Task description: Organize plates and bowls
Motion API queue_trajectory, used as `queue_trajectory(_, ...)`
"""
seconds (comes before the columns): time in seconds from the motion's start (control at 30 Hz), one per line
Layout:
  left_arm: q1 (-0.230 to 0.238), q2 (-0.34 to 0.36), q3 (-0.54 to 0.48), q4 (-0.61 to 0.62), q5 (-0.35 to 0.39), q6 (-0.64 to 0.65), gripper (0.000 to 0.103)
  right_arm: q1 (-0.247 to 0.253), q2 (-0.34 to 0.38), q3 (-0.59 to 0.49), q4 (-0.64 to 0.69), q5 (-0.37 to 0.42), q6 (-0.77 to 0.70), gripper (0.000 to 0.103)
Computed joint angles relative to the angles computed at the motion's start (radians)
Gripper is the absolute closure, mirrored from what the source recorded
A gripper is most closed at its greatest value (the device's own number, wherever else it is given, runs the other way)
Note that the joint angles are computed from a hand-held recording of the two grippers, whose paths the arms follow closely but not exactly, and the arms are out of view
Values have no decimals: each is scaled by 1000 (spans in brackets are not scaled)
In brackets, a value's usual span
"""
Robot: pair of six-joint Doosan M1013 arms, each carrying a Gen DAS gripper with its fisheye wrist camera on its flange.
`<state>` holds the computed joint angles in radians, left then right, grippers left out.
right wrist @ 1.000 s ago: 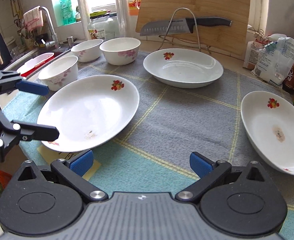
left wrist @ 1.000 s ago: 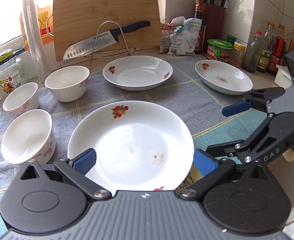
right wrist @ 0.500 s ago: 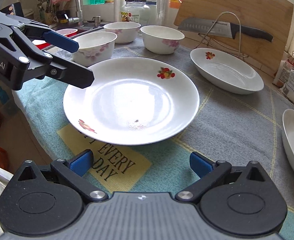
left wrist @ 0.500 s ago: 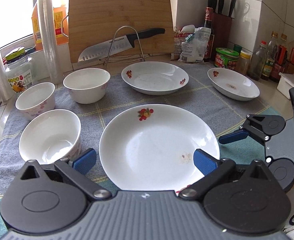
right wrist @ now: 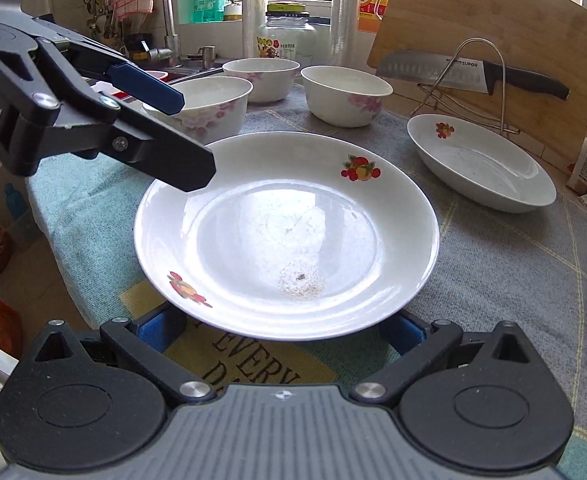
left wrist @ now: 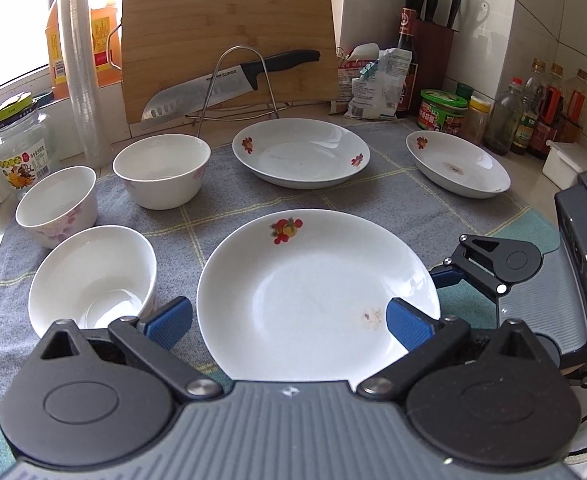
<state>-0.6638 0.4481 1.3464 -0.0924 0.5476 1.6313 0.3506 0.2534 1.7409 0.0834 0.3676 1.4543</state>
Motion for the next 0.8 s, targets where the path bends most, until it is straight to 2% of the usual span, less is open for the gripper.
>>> queue_trajectory(0.2,19,50,-85,-81,57,120,1,-3,2,1,30,-15,-37,0)
queue_trajectory(0.4,39,121,-205,-104,177,164,1,4,-4,20,-10,-58,16,0)
queue_trajectory(0.63,58,221,-382,-152,408,247,1,12,-6,24,-94,-68,116,0)
queue_trajectory(0.8,65,281,-491,-172,536,286,3,17,-9,31,-144,-82,175,0)
